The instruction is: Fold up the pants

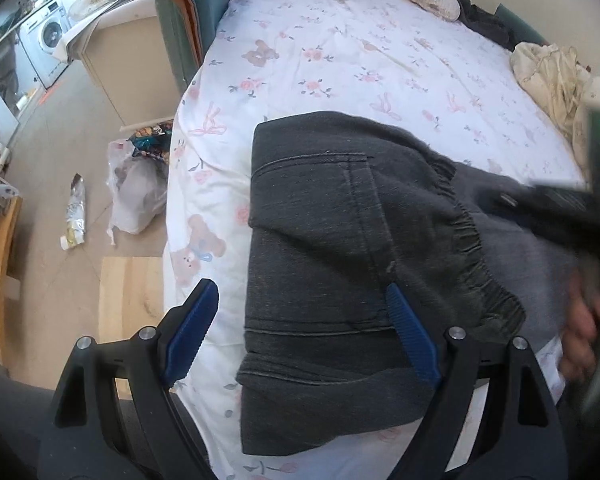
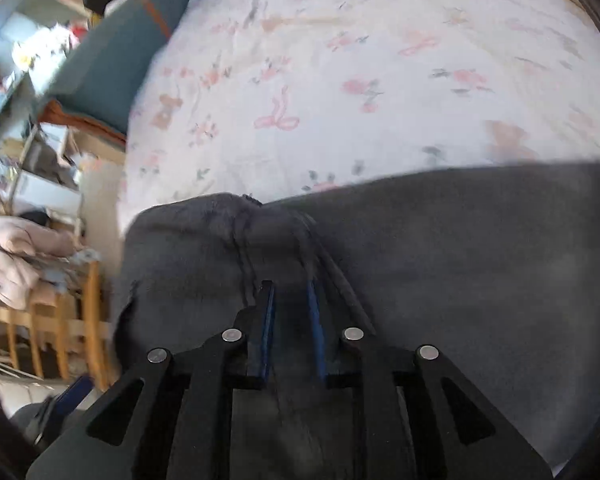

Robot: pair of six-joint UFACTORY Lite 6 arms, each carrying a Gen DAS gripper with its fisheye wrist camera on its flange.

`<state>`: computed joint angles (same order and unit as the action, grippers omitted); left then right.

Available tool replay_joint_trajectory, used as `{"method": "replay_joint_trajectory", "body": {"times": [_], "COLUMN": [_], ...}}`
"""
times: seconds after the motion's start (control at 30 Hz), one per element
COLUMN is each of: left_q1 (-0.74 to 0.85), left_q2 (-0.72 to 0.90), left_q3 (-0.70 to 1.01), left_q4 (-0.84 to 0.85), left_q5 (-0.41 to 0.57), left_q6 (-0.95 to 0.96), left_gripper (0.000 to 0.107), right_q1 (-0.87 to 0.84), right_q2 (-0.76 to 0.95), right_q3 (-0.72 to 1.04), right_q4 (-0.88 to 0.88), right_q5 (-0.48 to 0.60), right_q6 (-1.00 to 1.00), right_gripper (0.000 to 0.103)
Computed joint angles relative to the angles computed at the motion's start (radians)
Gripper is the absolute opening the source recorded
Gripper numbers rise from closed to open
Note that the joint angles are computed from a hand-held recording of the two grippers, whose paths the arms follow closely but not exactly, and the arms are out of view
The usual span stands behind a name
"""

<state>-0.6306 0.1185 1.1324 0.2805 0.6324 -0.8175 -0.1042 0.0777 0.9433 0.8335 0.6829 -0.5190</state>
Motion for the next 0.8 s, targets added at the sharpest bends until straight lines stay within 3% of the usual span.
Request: {"method": "replay_joint_trajectory", "body": {"times": [0.03,0.07,0.1,0.17,0.27,0.33,0.43,0.57,0.67,0.8], "left_q1": [-0.003,-0.009,-0.016,-0.030,-0.057,-0.086,-0.122,-0.164,-0.169,-0.146], "left_q2": [-0.004,-0.002,0.005,0.025,0.065,0.101,0.157,0.202,0.206,0.211], "left_q3": [0.004,0.014,0.029,0.068,0.137,0.191,0.271,0.334,0.338,0.338], "left_q4": [-0.006,-0.002,0.011,0.025,0.019,0.033,0.039,0.090,0.126,0.126], "left_q5": [-0.003,-0.001,0.005,0.020,0.029,0.046,0.059,0.056,0.039,0.017], "left_q6": [-0.004,-0.016,-0.035,-0.073,-0.092,-0.123,-0.131,-0.146,-0.167,-0.181], "left_gripper": [0.084,0.084,0.084,0.084,0.084,0.084,0.084,0.084,0.084,0.094], "right_q1": [-0.039,-0.121,-0.184,-0.389,-0.636,-0.737,-0.930,-1.173,-1.226,-1.256], "right_q2": [-0.084,-0.189,-0.293,-0.480,-0.571,-0.575,-0.438,-0.186,0.016,0.242], "right_q3": [-0.074,-0.166,-0.249,-0.422,-0.588,-0.656,-0.682,-0.501,-0.270,0.019], "right_q4": [0.058,0.073,0.091,0.071,0.066,0.059,0.052,0.145,0.224,0.269], "right_q5": [0.023,0.086,0.109,0.233,0.382,0.400,0.345,0.216,0.131,0.063], "right_q6": [-0.058,-0.073,-0.087,-0.073,-0.109,-0.147,-0.260,-0.366,-0.348,-0.243], "right_gripper": [0.041,0.068,0.082,0.082,0.082,0.082,0.082,0.078,0.078,0.080]}}
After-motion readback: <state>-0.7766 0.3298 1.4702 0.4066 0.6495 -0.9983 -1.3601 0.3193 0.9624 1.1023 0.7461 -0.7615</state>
